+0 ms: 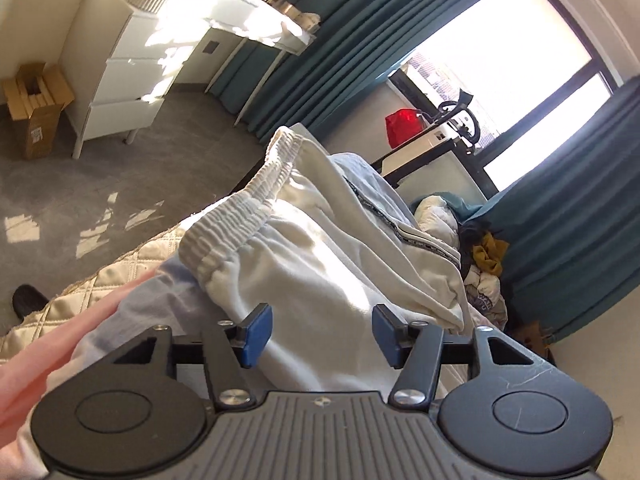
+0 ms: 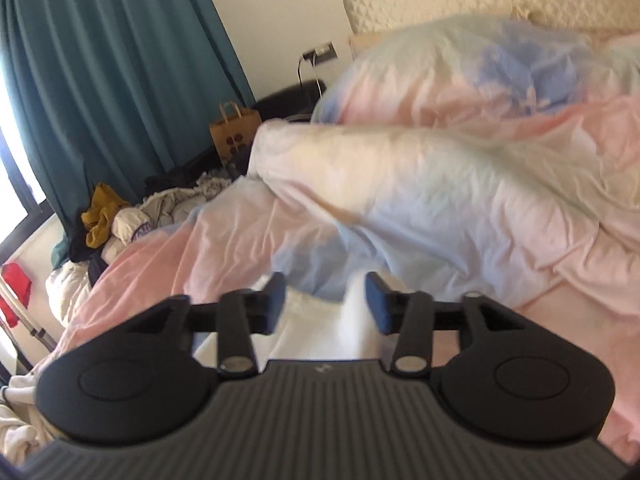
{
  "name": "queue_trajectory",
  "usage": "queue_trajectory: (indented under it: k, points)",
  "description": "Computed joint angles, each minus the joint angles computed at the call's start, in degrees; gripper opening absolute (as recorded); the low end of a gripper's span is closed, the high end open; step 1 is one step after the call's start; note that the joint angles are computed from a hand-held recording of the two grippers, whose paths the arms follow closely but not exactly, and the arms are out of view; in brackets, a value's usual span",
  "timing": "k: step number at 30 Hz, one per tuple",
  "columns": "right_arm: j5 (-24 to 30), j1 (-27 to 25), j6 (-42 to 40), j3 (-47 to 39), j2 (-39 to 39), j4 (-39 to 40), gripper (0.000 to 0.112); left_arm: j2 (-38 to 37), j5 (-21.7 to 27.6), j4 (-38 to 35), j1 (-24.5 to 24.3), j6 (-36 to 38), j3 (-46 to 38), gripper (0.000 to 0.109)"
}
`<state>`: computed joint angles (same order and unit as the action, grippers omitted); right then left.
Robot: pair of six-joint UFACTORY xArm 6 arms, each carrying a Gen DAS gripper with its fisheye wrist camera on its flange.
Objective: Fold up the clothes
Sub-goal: 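Open both grippers and release the cuffs onto the sweatpants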
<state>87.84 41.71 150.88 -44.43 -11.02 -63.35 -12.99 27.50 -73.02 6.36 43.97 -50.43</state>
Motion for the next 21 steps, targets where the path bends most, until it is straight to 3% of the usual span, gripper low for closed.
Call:
queue_trajectory:
  k: [1,3,9,16,19,21]
  points:
    - [1.86,0.74,-0.26,-0.62,0.45,-0.50,0.086,-0.89,-1.83,0.47,-1.75,0.93,0.44,0.064]
    - [0.01,0.85,-0.21,0.66,-1.05,-2.74,0.087,-2.05,-5.39,1.08,-5.47,2.80,0.91,0.069]
    - [-16.42,-2.48,-4.12,2.46,-3.54,-11.92,0.086,1.17,-14.48,0.05,-16.99,8.27,-2.07,0.075]
    - [-38.41,-6.89,-11.81,-4.65,3.16,-24.80,0.086,14.09,-21.65,1.95,-29.17,10.37,-12.31,0.083]
    - [-43.06,-7.60,-16.44,-9.41,7.79,-26.81,0.086,22.91,-24.39,1.98,-32.83,13.77,-19.77,0.085]
    - [-44.81,-7.72,-18.09,-12.00,10.39,-27.78,0.085,28.43,-26.25,7.96,-34.50,10.86,-23.86,0.085]
